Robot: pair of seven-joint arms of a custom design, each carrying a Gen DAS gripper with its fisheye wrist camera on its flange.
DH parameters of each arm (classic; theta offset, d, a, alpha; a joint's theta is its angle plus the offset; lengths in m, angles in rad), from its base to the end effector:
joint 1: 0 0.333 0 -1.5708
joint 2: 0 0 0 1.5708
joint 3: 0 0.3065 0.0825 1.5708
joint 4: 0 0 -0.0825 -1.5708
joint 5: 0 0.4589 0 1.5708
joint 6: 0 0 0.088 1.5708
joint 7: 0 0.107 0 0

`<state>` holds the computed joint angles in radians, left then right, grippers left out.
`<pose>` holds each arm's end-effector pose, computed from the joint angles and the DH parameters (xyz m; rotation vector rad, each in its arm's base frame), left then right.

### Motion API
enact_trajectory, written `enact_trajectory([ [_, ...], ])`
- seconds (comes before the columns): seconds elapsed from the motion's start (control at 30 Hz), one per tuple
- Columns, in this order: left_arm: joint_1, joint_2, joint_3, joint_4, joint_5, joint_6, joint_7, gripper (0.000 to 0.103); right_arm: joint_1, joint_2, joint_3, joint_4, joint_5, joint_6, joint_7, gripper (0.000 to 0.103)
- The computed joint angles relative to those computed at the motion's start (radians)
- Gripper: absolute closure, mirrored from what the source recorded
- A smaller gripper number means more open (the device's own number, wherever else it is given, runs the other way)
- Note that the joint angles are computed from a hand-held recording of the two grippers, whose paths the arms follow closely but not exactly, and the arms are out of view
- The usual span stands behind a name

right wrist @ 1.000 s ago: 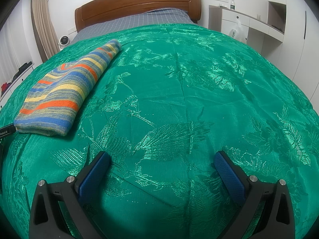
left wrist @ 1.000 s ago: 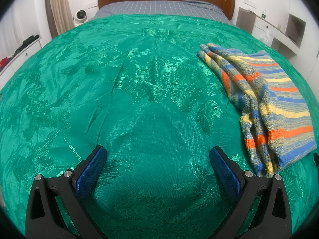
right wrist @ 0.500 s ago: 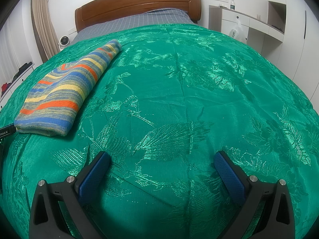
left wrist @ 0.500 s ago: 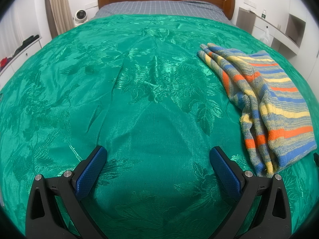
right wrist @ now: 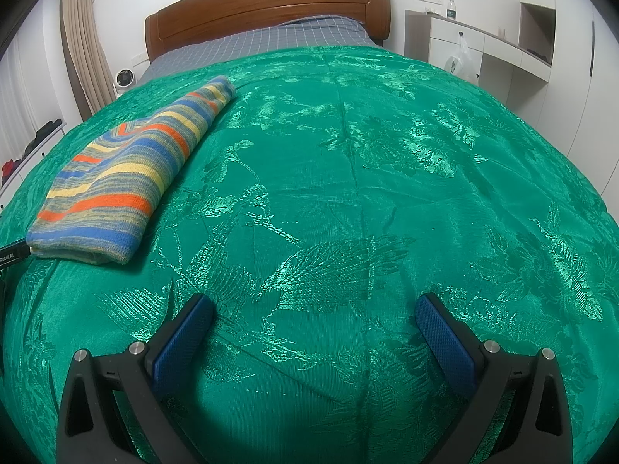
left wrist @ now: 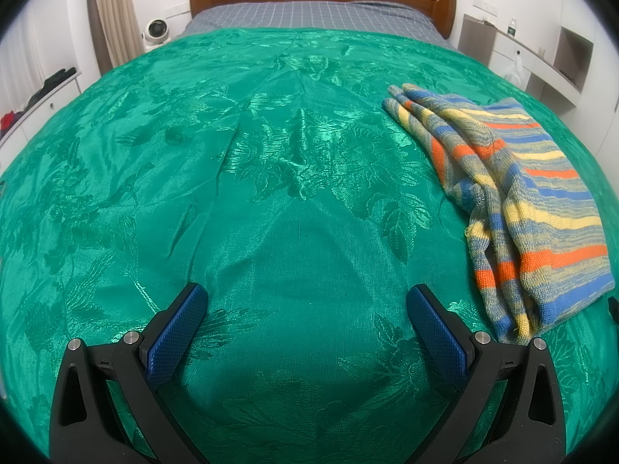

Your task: Fold small clothes

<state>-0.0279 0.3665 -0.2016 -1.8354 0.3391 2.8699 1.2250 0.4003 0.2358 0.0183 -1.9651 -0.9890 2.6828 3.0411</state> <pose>0.7185 -0.1752 0.3596 -1.7120 1.9709 -0.7191 0.6203 0.3043 0.3426 -1.5465 1.9917 -0.7237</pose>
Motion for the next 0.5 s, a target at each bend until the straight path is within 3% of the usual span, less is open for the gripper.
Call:
enact_trajectory([
  [0.5,0.000,0.000,0.000,0.000,0.002,0.000,-0.002,0.000,-0.001,-0.002,0.000,-0.003,-0.002,0.000,0.001,0.000],
])
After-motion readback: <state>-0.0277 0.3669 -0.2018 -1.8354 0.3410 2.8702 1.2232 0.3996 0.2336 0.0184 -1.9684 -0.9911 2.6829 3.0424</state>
